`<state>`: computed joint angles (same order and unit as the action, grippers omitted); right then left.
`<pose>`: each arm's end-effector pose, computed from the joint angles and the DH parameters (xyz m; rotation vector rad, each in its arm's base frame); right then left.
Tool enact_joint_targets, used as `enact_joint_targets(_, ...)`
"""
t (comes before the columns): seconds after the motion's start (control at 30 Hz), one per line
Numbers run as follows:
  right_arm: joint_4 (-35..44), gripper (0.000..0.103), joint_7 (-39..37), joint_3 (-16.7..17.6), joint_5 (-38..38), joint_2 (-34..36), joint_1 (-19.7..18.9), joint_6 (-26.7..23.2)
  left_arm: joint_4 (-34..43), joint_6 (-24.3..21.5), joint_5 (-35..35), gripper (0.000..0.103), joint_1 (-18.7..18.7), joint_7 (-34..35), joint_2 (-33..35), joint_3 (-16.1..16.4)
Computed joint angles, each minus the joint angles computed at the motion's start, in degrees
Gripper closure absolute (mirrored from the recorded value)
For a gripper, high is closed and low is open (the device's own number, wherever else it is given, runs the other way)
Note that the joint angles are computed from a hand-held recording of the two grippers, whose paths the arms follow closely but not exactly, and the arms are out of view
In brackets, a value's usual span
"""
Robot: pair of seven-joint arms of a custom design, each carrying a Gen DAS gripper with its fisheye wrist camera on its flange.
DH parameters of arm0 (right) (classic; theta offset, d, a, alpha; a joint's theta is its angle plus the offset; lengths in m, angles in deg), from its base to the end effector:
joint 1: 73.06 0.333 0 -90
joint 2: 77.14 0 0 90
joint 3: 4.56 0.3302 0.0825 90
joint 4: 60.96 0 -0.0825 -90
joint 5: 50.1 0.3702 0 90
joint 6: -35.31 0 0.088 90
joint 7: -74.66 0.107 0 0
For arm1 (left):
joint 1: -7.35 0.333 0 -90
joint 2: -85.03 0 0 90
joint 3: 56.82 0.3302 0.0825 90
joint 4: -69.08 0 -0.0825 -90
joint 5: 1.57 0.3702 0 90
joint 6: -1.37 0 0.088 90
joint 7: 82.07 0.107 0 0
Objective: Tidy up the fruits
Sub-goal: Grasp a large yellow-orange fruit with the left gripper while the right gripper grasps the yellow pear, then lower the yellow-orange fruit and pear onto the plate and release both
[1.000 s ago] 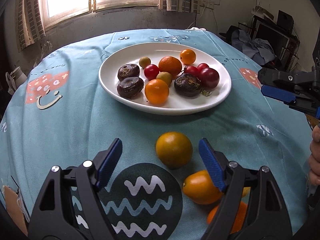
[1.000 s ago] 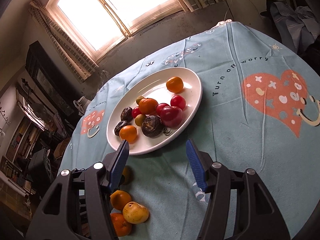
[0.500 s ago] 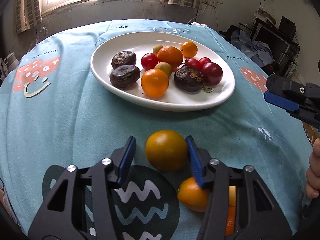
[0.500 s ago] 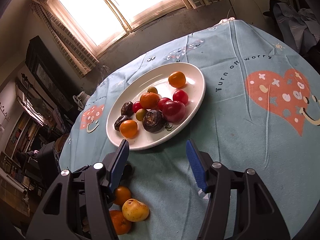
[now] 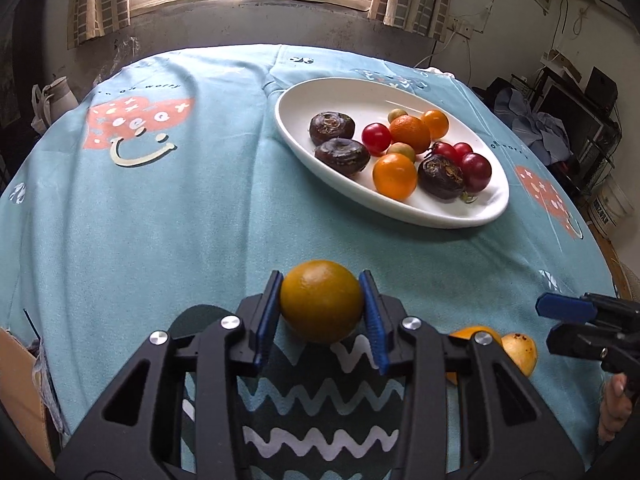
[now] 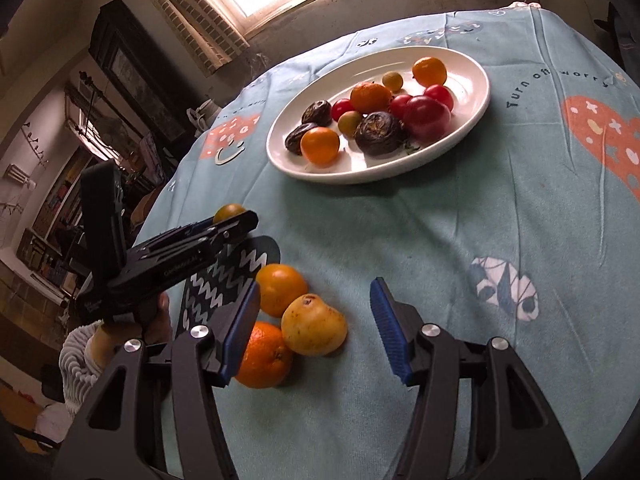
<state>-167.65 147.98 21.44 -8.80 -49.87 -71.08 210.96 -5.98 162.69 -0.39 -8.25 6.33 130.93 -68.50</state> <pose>0.6316 0.2319 0.3721 -1.5994 1.6787 -0.0557 0.7249 -0.3151 0.3673 -1.5533 2.2198 -0.9518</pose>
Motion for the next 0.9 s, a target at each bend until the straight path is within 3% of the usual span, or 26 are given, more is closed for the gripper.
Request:
enact_joint_targets(0.07,-0.43,0.055,-4.14,5.31,3.48,0.65,-4.26,0.31,0.01,0.06,0.23,0.064,-0.02,0.68,0.04,-0.29)
enact_joint_targets(0.1,-0.08,0.057,-5.25,6.2,4.35,1.04,-4.98,-0.28,-0.18,0.21,0.33,0.064,-0.05,0.91,-0.04,-0.3)
enact_joint_targets(0.27,0.98,0.058,-3.54,1.71,4.5,1.05,-1.06,-2.09,0.48,-0.75,0.31,0.064,-0.22,1.25,0.35,-0.3)
enact_joint_targets(0.37,1.62,0.058,0.86,-3.43,1.94,1.04,2.79,-4.41,0.66,-1.22,0.46,0.064,-0.43,1.51,0.42,-0.18)
enact_joint_targets(0.47,1.84,0.059,2.1,-5.42,-0.04,1.25,4.65,-5.09,1.52,-2.31,1.07,0.064,-1.13,1.28,0.86,0.55)
enact_joint_targets(0.67,0.99,0.064,1.76,-4.4,-0.99,0.78,4.2,-2.76,1.75,-2.26,1.64,0.064,-1.4,1.25,1.08,0.73)
enact_joint_targets(0.8,-0.58,0.064,-0.01,-0.94,-0.17,0.25,1.65,2.48,1.69,-1.88,1.86,0.064,-1.39,1.81,1.15,0.46)
enact_joint_targets(0.9,-0.88,0.064,4.7,-4.52,-3.92,-0.02,4.27,2.44,1.12,-1.02,2.06,0.064,-1.55,2.1,0.91,0.51)
